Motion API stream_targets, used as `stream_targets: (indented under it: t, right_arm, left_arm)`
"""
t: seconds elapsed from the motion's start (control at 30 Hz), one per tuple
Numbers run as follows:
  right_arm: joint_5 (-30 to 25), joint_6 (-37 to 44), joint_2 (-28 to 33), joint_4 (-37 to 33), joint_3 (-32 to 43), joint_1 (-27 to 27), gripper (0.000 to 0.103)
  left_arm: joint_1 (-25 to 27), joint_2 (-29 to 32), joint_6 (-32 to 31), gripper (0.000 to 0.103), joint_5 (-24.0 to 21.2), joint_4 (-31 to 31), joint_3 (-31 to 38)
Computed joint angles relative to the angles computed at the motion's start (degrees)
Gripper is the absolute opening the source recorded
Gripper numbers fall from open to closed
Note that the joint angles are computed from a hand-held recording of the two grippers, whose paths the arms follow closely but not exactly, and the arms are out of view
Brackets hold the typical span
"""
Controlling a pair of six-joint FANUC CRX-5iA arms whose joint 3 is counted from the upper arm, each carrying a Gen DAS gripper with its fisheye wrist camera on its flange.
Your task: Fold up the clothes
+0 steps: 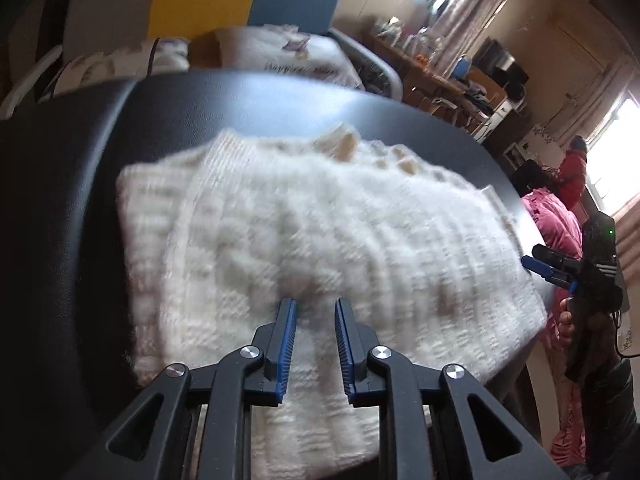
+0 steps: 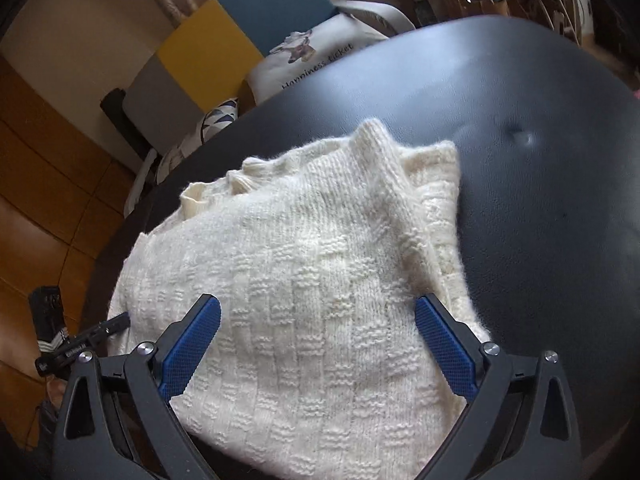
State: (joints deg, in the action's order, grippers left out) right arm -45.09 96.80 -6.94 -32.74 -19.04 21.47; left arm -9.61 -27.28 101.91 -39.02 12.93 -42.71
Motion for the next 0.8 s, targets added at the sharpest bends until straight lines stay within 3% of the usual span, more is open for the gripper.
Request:
stream_targets:
  t: [0.07,0.17,0.3,0.43,0.53,0.6,0.7,0.8]
  right_arm:
    - [-0.9,3.7,-1.7,-1.2,-0.1,-0.3,0.1]
    - [-4.7,9.4,-1.4,-3.4,0.4,-1.7,0.1]
    - [-10.4,16.5,1.2,-7.6,1.0,-5.1,0.1]
    - [-19.2,26.7,1.0,-15.0,2.9,-11.9,0.1]
    - [-24.7,32.2,0.9,-17.3,3.9,-15.6,0.1]
    - [-26.3,33.2,1.1,-18.0,3.9,-17.3,0.1]
    - [-26.4,34.7,1.4,-19.4,3.3,-19.0,0.1]
    - [-25.9,35.1,2.0,-20.7,2.7,-20.3,0.1]
  left_arm:
    - [-1.7,0.8,-1.6,0.019,1.1,0.0,1.6]
    - [-4.3,4.6,-10.4,0.019,4.1,6.3,2.9]
    - [-7.9,12.9,-24.7,0.02,6.5,20.7,5.9]
    - [-12.2,24.7,-35.6,0.021,2.5,33.3,14.7]
    - [-14.4,33.3,-34.2,0.021,-0.6,33.5,24.3]
    - [-14.8,39.2,-32.4,0.021,-5.2,34.1,31.1]
    - [-15.2,47.4,-28.5,0.021,-11.7,32.7,41.2]
    - [-15.5,54.6,-20.4,0.021,-19.5,26.9,52.0]
